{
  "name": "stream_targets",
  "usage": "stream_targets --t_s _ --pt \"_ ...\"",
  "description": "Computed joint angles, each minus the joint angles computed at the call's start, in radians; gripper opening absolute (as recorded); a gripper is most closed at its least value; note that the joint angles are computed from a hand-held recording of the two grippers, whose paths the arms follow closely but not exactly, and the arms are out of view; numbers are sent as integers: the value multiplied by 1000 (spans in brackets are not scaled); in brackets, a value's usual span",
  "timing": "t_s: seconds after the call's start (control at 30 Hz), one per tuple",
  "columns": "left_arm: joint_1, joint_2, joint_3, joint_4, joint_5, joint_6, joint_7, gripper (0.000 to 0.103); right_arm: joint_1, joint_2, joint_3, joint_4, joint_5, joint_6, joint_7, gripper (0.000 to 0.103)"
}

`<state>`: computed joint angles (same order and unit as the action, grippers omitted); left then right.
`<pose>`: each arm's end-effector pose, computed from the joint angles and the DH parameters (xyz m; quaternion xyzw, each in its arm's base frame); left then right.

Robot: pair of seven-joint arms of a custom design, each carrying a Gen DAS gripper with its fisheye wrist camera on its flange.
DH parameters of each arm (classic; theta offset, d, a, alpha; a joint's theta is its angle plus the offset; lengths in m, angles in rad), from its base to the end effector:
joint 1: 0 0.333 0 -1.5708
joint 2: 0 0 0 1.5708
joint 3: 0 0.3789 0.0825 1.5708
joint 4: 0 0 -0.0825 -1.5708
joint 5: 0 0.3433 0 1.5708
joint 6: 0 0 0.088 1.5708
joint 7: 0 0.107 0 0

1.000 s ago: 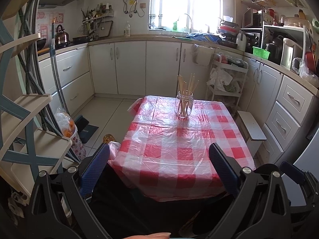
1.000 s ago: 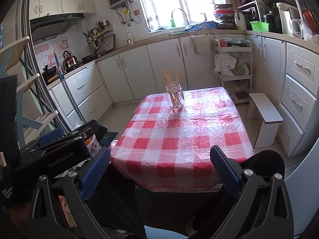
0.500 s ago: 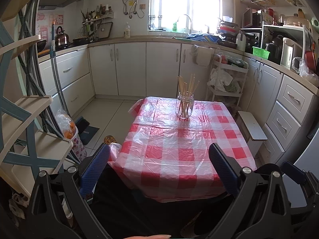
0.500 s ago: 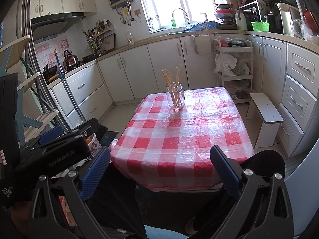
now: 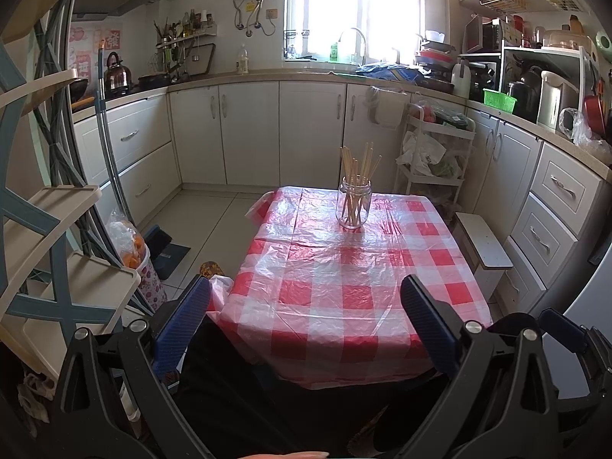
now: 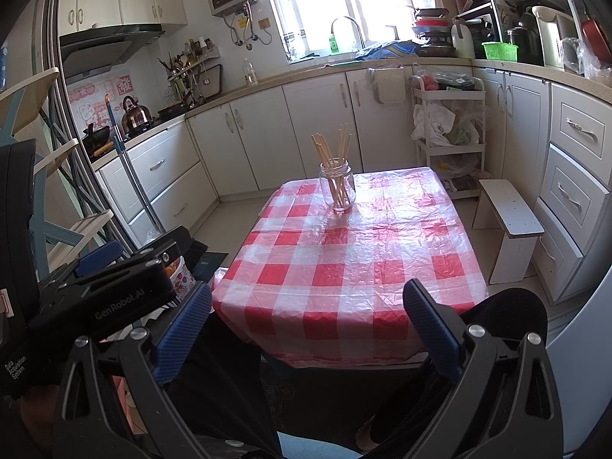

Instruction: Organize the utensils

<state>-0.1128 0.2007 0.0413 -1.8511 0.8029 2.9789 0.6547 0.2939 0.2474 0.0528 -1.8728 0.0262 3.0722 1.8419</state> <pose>0.6220 -0.0973 0.5892 -0.6555 0.5899 -0.3263 0.3405 0.6104 0.2138 0.5810 -0.6415 0.6151 -0.1994 0.4128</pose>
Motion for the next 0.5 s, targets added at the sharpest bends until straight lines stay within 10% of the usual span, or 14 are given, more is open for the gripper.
stream_targets --t_s 0.5 --pt "3 0 -1 3 -6 1 10 96 3 1 -1 0 0 1 1 96"
